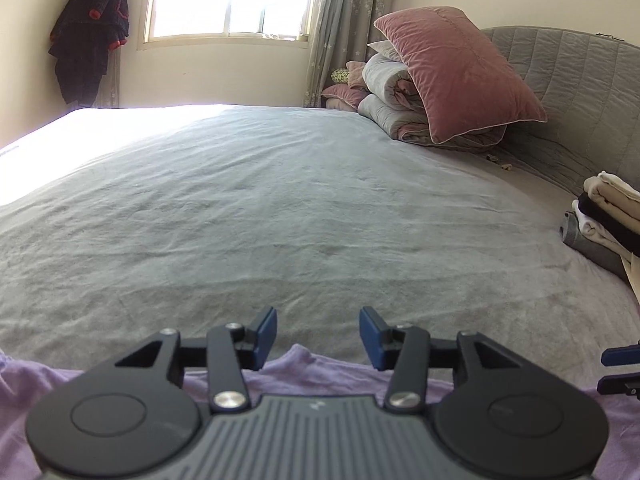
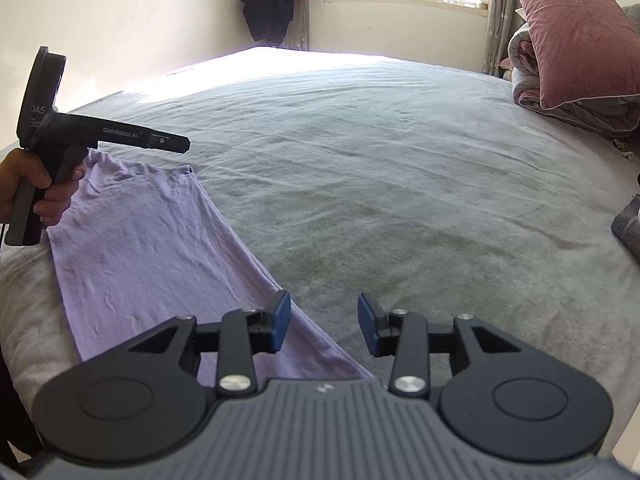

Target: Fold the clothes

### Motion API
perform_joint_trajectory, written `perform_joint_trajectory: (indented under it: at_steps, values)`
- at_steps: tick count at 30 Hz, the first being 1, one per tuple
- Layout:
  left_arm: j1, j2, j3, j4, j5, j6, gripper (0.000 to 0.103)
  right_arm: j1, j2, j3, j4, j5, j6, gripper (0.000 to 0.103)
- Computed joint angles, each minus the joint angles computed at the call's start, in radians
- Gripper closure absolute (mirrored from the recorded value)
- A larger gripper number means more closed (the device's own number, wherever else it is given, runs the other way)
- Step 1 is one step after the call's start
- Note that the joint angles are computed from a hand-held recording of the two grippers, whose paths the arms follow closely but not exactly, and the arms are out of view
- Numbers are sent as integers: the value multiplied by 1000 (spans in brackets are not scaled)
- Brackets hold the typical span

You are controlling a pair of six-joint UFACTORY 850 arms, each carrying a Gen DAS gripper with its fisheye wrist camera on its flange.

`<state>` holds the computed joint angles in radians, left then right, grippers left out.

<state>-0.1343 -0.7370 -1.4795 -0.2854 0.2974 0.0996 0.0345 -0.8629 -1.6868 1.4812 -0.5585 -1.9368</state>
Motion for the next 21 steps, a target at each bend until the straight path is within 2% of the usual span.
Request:
perform_joint_trajectory:
  at_steps: [4, 10, 15, 21]
  values:
    - [-27, 27, 29, 157, -16, -115, 51, -38, 25, 19, -18, -1, 38, 62]
    - [-71, 20, 7, 469, -63, -369, 51, -85, 77, 33, -171, 59, 245, 62]
    - [-119, 22, 10, 750, -32, -643, 51, -143, 129, 82, -213, 50, 339, 62]
    - [-183, 25, 14, 939, -9, -772, 51, -209, 191, 177, -183, 26, 348, 62]
